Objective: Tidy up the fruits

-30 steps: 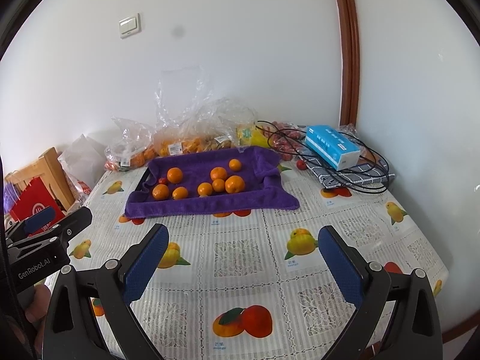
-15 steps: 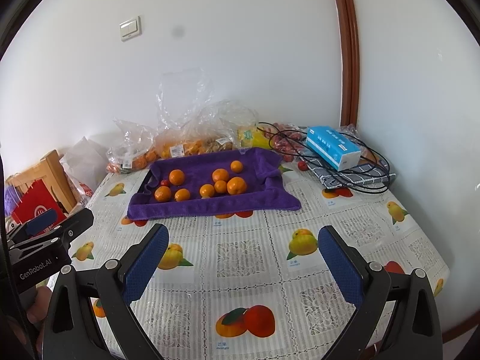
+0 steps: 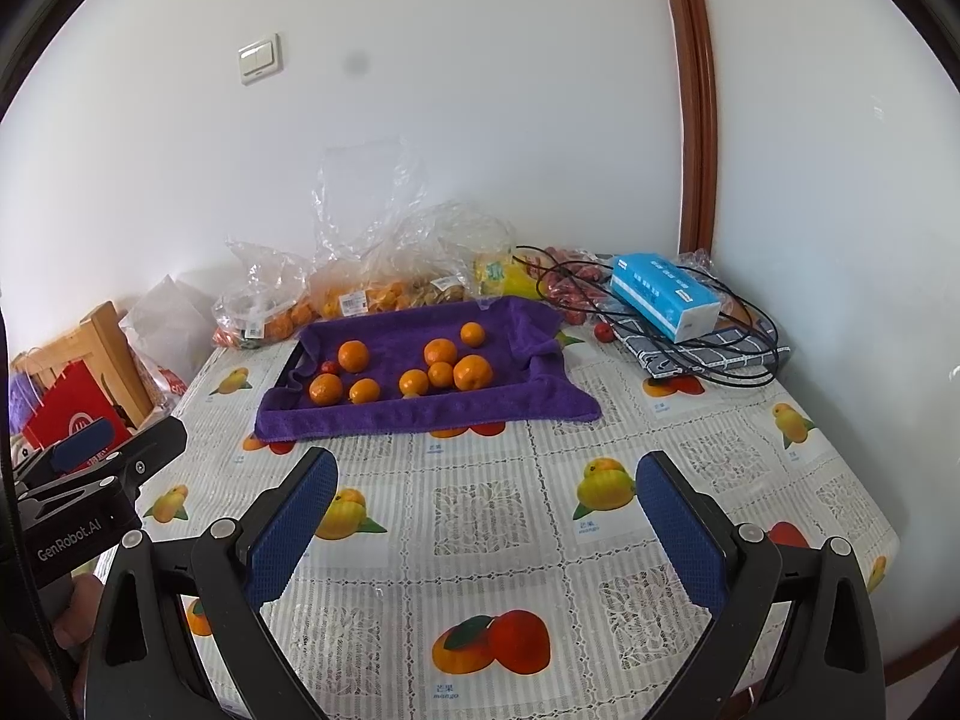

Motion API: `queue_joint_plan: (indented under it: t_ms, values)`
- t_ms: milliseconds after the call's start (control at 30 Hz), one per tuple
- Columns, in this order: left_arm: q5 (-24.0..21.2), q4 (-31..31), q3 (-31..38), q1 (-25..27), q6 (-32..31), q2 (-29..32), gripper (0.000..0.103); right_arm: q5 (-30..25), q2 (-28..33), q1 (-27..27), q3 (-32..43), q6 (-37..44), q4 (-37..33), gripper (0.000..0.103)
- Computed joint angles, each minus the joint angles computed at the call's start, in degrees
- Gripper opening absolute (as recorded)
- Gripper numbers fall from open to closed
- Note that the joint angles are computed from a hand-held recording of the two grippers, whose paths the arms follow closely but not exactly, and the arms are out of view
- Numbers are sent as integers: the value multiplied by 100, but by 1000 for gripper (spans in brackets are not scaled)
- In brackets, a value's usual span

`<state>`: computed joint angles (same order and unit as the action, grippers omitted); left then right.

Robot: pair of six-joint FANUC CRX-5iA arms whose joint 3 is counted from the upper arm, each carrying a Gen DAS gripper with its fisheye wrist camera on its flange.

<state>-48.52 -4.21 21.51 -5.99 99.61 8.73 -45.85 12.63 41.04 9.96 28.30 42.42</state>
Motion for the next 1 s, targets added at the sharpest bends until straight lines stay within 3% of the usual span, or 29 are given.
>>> queue_joint_plan:
  t_ms: [1000]
  values:
    - [65, 29, -61, 14, 1, -55, 95, 11, -41, 28, -72, -97, 151, 99]
